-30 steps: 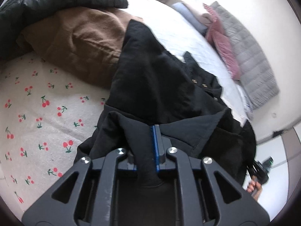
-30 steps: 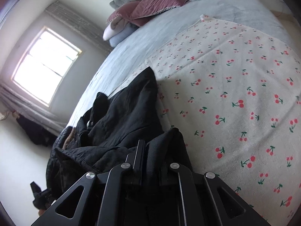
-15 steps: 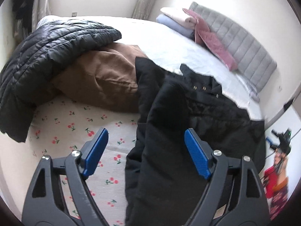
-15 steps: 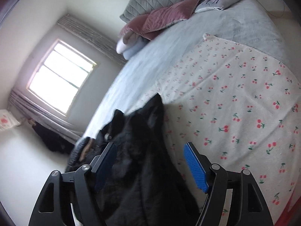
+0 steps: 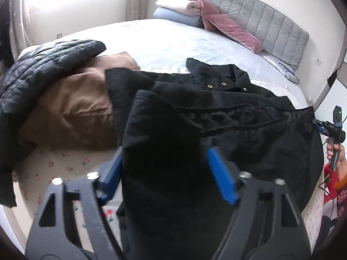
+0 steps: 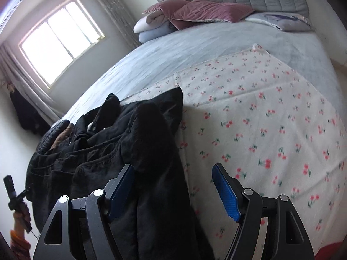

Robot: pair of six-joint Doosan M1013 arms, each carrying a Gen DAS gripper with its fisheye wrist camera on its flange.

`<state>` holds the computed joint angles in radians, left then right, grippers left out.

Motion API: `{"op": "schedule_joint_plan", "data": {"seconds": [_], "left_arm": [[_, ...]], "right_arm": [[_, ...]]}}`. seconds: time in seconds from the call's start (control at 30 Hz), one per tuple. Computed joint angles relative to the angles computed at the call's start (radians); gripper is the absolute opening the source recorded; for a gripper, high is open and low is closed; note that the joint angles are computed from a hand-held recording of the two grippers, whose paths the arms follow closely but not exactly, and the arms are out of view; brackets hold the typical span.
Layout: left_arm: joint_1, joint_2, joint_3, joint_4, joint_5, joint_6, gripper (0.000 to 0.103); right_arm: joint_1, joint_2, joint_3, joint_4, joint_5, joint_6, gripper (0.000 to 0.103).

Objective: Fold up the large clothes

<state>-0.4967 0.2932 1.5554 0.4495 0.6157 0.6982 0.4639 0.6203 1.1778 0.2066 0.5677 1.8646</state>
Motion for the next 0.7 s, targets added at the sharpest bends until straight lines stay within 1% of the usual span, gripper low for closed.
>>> {"op": "schedule_joint_plan", "data": {"seconds": [0.03,0.07,0.1,0.13,0.17,0.2,0.27,0.33,0.4,0.47,0.5,0.53,0.63,0.7], "left_arm": [[-0.003,0.003,-0.006,0.009,0.005,-0.007,0.041],[-0.006,0.005,-0.010,0.017,0.008,-0.022,0.033],[-0.008,0.002,-0.009,0.016,-0.005,-0.031,0.020],[-0.008,-0.003,-0.005,0.010,-0.022,-0.033,0.011],[-0.011,-0.008,-0.001,0.018,-0.035,-0.050,0.011],[-0.016,-0.014,0.003,0.044,-0.047,-0.078,0.009],[-0.033,-0.025,0.006,0.139,-0.050,-0.159,0.008],[-0.043,-0.031,0.005,0.216,-0.049,-0.226,0.007],[-0.051,-0.036,0.001,0.303,-0.038,-0.307,0.007],[-0.056,-0.034,-0.009,0.390,-0.015,-0.389,0.007],[-0.057,-0.032,-0.015,0.414,-0.004,-0.413,0.007],[-0.056,-0.027,-0.026,0.433,0.012,-0.437,0.007],[-0.047,-0.007,-0.060,0.465,0.048,-0.487,0.007],[-0.038,0.011,-0.089,0.488,0.076,-0.515,0.007]], "right_arm": [[0.000,0.004,-0.006,0.006,-0.006,-0.018,0.073],[0.002,0.007,-0.010,0.028,-0.014,-0.056,0.062],[0.003,0.010,-0.015,0.058,-0.014,-0.096,0.049],[0.004,0.013,-0.022,0.102,-0.008,-0.157,0.016],[0.010,0.011,-0.020,0.095,-0.016,-0.168,0.009],[0.019,0.006,-0.016,0.043,-0.030,-0.142,0.009],[0.040,-0.005,-0.009,-0.089,-0.061,-0.082,0.007],[0.052,-0.013,-0.006,-0.174,-0.079,-0.018,0.007],[0.060,-0.019,-0.004,-0.248,-0.095,0.045,0.006],[0.069,-0.021,-0.014,-0.354,-0.111,0.143,0.006],[0.072,-0.018,-0.022,-0.391,-0.113,0.178,0.006],[0.077,-0.014,-0.036,-0.458,-0.116,0.237,0.006],[0.085,0.005,-0.079,-0.579,-0.115,0.345,0.006],[0.084,0.024,-0.119,-0.610,-0.107,0.385,0.006]]}}
